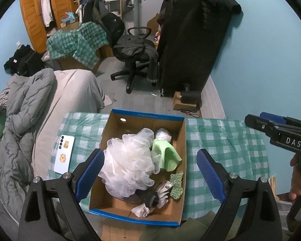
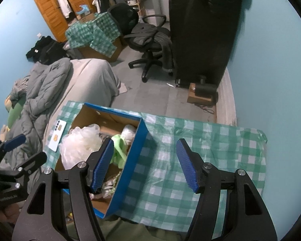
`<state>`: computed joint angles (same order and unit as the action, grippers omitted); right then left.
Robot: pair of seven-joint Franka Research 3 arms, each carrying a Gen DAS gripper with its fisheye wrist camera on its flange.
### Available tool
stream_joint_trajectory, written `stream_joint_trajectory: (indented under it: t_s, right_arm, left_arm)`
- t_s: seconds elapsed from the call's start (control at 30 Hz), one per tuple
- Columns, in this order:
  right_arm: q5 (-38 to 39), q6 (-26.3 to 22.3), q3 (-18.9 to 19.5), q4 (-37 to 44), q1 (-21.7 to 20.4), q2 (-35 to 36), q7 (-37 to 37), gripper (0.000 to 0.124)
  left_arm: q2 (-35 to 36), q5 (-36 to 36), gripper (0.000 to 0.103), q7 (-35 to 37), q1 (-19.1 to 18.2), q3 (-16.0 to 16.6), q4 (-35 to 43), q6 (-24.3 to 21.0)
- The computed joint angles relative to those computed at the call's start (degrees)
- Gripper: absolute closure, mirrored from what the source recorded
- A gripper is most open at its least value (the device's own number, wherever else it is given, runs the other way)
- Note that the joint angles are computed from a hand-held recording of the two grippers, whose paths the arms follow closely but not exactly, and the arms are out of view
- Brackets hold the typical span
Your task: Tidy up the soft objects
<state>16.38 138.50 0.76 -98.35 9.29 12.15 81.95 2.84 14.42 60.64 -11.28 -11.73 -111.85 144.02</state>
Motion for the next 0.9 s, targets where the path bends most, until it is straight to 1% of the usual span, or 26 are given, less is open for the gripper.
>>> stream_joint_trajectory:
  t_s: [0.07, 0.43, 0.53, 0.9]
  right_arm:
    - [-0.03, -0.24, -0.12, 0.00, -0.12, -0.07, -0.07, 0.060]
    - [0.02, -0.18, -0.48, -0.46, -0.80, -0.58, -0.72, 0.060]
    - [-0.17, 0.00, -0.58, -0.39, -0.93, -0.56, -0.82, 0.060]
    - [-0.01, -0.11, -0.58, -0.36, -1.19, -0.56, -1.22, 0.060]
  left_arm:
    - [0.13, -0.30, 0.003, -0.01, -0.09, -0.08, 0.33, -0.29]
    - [1.48, 1.41, 0.003, -1.57, -0.76, -0.26, 2.16, -1.25]
    - [2.21, 2.33, 0.003, -2.07, -1.20, -0.40, 3.33, -2.17]
    - [2.57, 3.23, 0.003, -2.88, -1.68, -0.44, 3.93, -2.11]
